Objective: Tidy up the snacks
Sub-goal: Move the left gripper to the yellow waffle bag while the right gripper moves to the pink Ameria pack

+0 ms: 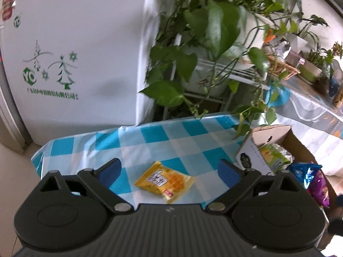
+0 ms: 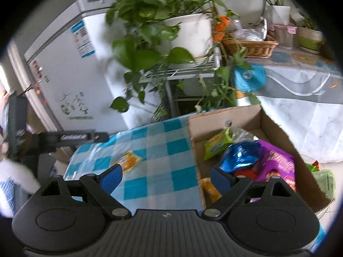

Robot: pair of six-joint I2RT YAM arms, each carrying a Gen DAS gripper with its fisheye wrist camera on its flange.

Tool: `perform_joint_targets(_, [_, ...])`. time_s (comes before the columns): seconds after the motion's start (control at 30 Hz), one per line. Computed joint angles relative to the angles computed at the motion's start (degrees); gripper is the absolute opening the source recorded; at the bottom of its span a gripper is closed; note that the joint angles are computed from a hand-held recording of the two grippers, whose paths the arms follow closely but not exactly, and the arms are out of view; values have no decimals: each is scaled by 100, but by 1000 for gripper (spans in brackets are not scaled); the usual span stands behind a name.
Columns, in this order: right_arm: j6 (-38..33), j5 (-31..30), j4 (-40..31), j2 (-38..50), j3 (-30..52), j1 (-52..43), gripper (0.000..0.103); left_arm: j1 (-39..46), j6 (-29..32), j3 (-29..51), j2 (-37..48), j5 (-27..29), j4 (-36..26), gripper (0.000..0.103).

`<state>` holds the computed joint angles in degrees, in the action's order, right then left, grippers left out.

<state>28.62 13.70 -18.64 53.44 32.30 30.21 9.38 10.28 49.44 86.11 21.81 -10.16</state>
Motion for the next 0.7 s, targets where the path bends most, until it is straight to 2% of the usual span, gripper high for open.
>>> perform_joint_targets(0.2, [752,916,-69,224,-155,1256,93,128,116,151,452,-50,129,97])
perform_joint_targets(0.4, [2159,1776,-53,1183,-207,2500,93,38,114,305,915,-160,330,97])
perform_joint_targets(0.57, [3050,2050,-106,2058,-123,2813,93,-174,15,502,1332,-375,544,97])
perform_joint_targets(0.7, [3522,2259,-148,2533,-53,2684,93,-322,-97,737,1703,-519,645,97])
